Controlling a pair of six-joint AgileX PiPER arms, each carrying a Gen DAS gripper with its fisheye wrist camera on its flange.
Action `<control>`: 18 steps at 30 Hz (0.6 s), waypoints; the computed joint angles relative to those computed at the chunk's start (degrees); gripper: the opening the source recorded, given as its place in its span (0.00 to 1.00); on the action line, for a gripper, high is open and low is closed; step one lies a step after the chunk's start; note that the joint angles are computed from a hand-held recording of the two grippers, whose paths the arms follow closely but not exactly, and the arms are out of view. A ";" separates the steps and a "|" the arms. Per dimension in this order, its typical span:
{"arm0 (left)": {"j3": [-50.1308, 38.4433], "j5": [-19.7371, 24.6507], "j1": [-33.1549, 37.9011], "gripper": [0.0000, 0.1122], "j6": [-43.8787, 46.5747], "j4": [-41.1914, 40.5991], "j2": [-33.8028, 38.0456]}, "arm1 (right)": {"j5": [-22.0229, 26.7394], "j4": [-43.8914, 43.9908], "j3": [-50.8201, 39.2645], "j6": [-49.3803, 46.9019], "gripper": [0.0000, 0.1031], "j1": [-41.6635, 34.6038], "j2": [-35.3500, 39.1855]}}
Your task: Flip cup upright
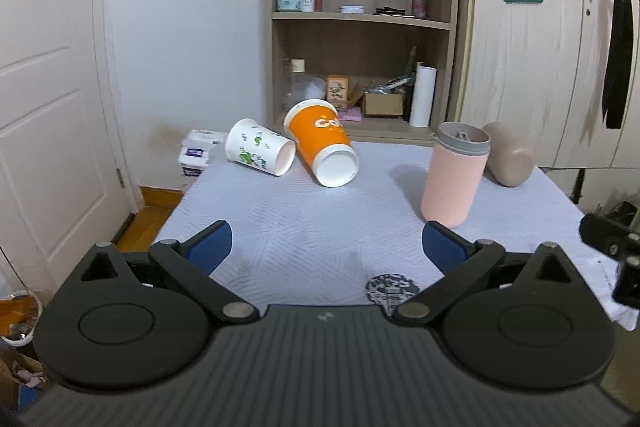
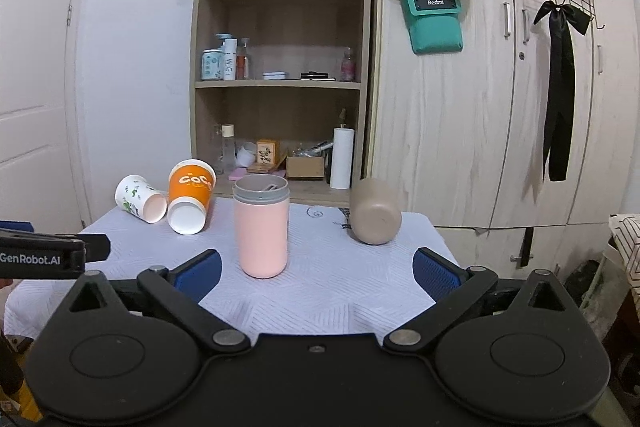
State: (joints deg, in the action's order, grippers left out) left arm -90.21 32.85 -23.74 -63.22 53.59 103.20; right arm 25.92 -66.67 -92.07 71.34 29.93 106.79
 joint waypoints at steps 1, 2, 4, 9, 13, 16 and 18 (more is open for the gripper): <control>0.65 -0.68 0.05 0.92 -0.40 0.90 -0.16 | 0.21 0.03 -0.05 0.03 1.00 0.05 0.02; 0.94 -1.41 0.21 0.92 -0.09 1.16 -0.14 | 0.42 0.22 -0.23 -0.11 1.00 0.07 0.12; 1.48 -2.18 0.20 0.92 0.83 1.20 -0.32 | 0.64 0.51 -0.45 -0.24 1.00 0.03 0.19; 0.94 -2.68 0.40 0.92 3.57 -1.35 -0.12 | 1.32 0.83 -0.92 -0.72 1.00 0.29 0.62; 1.12 -1.62 -0.20 0.92 2.24 1.30 0.04 | 2.70 2.40 -2.30 -2.84 1.00 0.73 1.53; 0.95 -0.91 -0.38 0.92 1.99 2.04 0.26 | 3.52 2.96 -3.03 -3.17 1.00 0.97 2.05; 0.84 -0.83 -0.24 0.92 1.99 1.63 0.36 | 3.88 2.61 -3.07 -2.64 1.00 1.11 2.15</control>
